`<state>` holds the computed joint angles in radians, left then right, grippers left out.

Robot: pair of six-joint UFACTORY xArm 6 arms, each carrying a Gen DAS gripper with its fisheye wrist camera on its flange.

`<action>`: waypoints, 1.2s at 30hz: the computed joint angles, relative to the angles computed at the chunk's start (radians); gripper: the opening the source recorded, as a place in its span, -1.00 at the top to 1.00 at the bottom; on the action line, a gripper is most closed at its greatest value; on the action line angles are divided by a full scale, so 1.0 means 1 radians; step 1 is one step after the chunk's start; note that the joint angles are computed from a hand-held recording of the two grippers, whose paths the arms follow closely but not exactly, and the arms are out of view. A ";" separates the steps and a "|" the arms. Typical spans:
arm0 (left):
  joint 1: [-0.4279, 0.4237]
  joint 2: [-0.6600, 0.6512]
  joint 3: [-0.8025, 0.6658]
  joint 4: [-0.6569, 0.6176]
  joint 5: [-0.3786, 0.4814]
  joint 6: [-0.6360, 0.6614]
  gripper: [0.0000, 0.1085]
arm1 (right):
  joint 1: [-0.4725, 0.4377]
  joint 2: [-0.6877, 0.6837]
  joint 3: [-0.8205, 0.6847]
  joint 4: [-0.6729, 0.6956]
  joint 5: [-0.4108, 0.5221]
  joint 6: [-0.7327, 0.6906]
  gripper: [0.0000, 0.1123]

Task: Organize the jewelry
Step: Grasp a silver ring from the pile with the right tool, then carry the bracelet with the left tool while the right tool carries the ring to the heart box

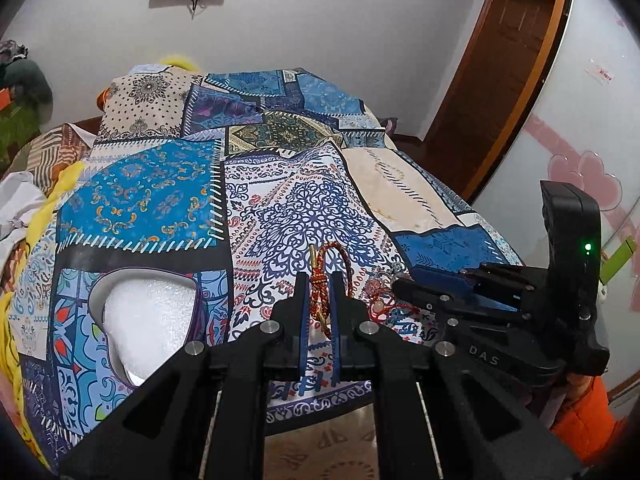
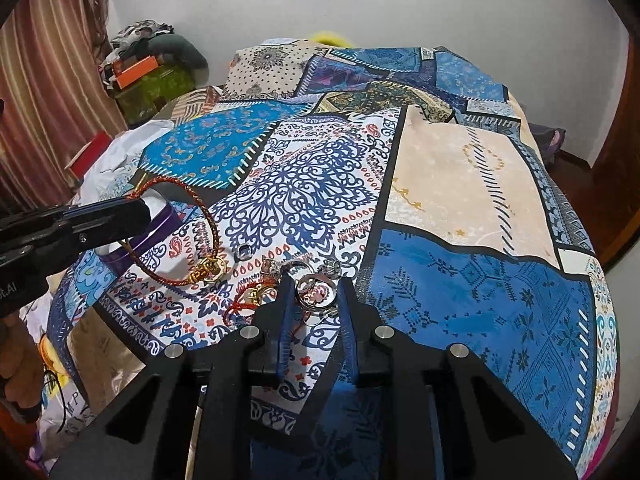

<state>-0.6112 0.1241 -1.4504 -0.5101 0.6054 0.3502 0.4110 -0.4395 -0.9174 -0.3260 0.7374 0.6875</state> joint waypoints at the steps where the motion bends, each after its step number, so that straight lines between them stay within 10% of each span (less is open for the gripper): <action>1: 0.000 -0.001 0.000 0.000 -0.001 -0.001 0.86 | 0.003 -0.002 -0.002 -0.011 0.006 0.006 0.65; 36: 0.182 -0.251 0.203 -0.003 -0.137 0.021 0.86 | 0.183 0.180 -0.310 -0.209 -0.040 0.170 0.65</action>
